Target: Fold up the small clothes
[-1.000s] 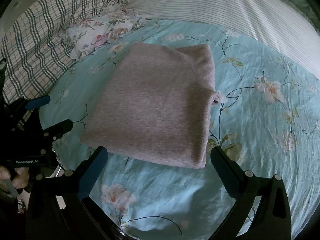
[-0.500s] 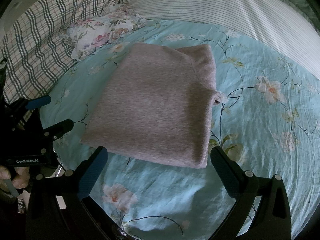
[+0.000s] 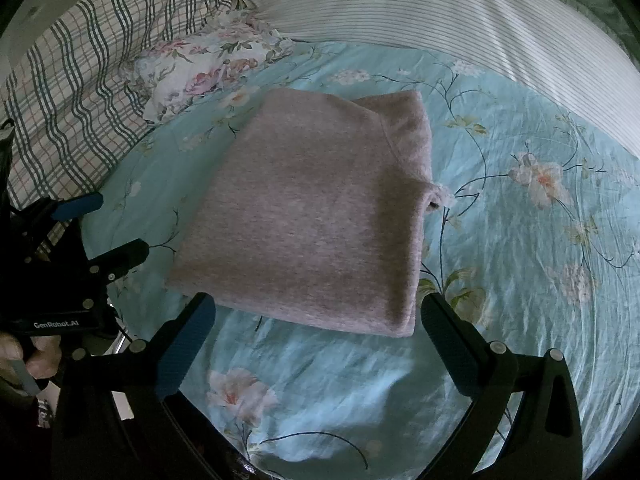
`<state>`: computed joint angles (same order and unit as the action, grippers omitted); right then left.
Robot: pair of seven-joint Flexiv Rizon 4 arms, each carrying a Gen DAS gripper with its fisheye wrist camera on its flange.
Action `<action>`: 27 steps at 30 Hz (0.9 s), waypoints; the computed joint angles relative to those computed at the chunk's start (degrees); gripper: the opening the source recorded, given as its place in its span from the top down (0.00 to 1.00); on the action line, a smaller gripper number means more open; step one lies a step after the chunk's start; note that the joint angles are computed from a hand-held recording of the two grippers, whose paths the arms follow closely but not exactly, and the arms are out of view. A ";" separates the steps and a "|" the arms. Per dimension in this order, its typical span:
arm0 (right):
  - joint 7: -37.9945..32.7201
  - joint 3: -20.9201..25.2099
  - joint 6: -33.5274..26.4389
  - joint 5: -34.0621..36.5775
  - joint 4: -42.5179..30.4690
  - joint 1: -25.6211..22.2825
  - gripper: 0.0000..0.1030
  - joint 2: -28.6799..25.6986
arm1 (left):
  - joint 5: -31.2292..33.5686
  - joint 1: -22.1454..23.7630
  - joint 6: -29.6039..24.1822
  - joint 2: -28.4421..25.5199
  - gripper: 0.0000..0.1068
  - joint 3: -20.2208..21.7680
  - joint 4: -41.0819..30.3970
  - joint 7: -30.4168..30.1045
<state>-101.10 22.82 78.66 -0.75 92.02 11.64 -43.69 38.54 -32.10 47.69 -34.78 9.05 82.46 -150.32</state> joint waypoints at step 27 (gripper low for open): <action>0.41 0.39 -0.16 -0.35 -1.49 -0.10 0.01 -0.59 | -0.21 -0.05 -0.60 -0.46 0.08 -0.11 -1.23 0.14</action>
